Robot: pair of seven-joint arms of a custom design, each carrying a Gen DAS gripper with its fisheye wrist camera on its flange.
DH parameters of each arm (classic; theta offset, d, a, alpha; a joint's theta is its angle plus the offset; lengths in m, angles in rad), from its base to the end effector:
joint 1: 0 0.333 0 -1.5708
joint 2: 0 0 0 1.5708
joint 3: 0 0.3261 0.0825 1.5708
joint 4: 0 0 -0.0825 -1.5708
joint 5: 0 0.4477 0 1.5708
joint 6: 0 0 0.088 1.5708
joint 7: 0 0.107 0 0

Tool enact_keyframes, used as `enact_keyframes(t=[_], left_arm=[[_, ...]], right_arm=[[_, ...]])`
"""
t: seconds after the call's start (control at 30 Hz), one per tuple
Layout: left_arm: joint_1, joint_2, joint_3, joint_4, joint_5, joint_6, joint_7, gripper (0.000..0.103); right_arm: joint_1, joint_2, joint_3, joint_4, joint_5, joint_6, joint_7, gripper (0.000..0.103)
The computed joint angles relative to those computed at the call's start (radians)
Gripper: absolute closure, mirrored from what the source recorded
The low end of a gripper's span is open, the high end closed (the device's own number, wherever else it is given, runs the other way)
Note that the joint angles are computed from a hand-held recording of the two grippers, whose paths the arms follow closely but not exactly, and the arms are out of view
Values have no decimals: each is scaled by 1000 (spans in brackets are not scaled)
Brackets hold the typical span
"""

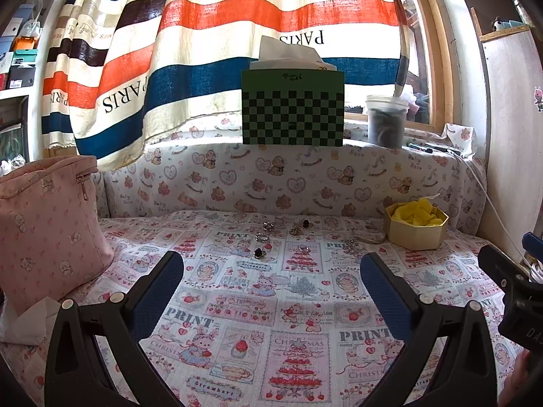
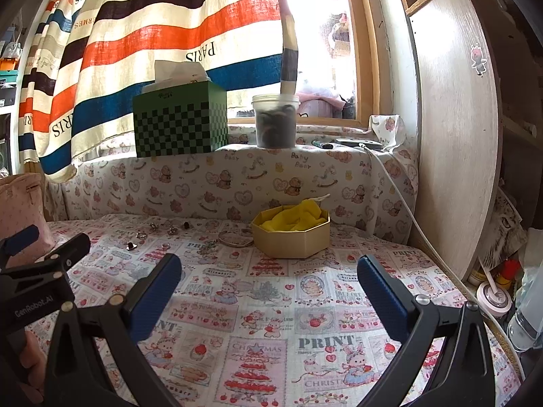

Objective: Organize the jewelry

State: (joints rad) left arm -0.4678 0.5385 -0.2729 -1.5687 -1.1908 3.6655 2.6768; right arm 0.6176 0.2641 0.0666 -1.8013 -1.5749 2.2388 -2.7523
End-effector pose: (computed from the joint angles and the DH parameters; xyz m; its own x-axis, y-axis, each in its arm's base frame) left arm 0.6433 -0.3697 0.4236 -0.2321 -0.9726 0.0133 -0.3247 0.0646 -0.9436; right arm 0.5763 0.4279 0.4221 -0.2731 -0.9620 0.0023 -0.2935 0.0810 -0.9525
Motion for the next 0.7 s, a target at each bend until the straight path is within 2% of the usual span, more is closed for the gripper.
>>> enact_keyframes(t=[0.07,0.23,0.47,0.7], left_arm=[[-7,4,5,22,-59,-4,55,0],[9,14,-16,44,-95,-5,98,0],[26,18,-36,47,-90,-1,101,0],[20,12,-27,26,-44,9,60,0]], right_arm=[[0,-1,0,-1,-3,2,1,0],[-2,2,-1,5,0,7,-6,0],[-4,3,-2,5,5,18,-9,0],[-1,0,-2,0,1,9,-3,0]])
